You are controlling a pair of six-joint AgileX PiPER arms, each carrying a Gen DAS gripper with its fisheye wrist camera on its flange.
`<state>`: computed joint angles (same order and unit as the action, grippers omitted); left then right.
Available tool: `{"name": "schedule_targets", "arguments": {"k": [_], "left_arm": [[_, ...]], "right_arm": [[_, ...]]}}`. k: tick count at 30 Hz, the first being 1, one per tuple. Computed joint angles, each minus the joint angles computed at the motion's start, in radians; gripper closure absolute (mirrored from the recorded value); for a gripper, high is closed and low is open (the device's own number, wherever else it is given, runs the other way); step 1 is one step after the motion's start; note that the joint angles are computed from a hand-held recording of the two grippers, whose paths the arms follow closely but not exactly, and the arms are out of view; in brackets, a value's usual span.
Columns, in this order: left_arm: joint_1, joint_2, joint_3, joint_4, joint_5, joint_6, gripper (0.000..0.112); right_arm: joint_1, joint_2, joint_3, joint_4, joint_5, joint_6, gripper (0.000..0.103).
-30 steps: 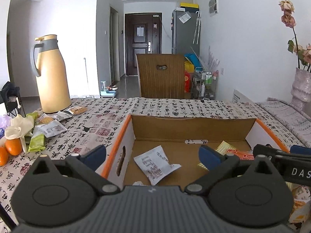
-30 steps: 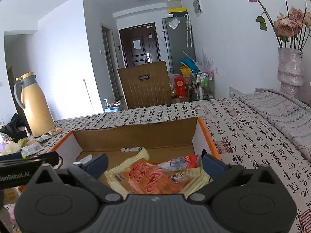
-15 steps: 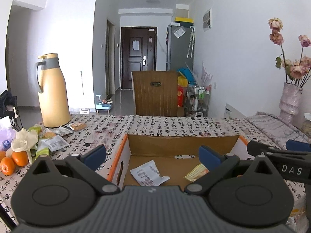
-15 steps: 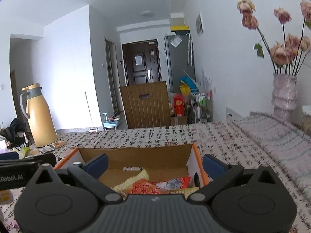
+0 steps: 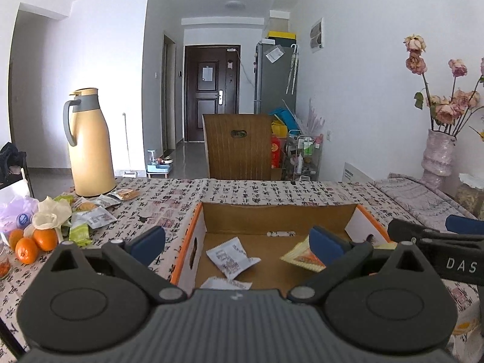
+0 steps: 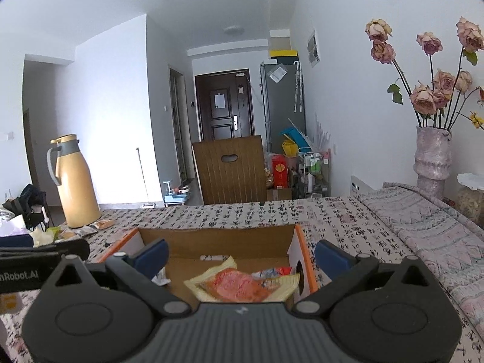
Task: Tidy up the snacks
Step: 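Withdraw both tools from the box toward the remaining snacks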
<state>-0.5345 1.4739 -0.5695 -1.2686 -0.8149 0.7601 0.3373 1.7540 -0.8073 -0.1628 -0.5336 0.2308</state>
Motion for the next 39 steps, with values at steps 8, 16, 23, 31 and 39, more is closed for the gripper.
{"name": "schedule_targets", "arguments": {"k": [8, 16, 23, 31, 39], "left_arm": [[-0.093, -0.067, 0.091, -0.072, -0.040, 0.014, 0.009], [-0.181, -0.098, 0.161, -0.159, -0.068, 0.020, 0.009], [-0.228, -0.101, 0.219, -0.191, -0.065, -0.023, 0.009], [-0.297, -0.098, 0.293, -0.167, -0.062, -0.110, 0.009], [-0.300, -0.078, 0.359, -0.113, -0.038, -0.228, 0.009]], "right_arm": [[-0.007, -0.086, 0.158, -0.015, -0.046, 0.004, 0.000], [-0.023, -0.131, 0.290, -0.037, -0.083, 0.005, 0.000], [-0.061, -0.138, 0.381, -0.067, -0.114, 0.001, 0.000], [-0.113, -0.090, 0.450, -0.092, -0.155, -0.019, 0.000], [-0.148, -0.028, 0.449, -0.103, -0.154, -0.012, 0.000]]}}
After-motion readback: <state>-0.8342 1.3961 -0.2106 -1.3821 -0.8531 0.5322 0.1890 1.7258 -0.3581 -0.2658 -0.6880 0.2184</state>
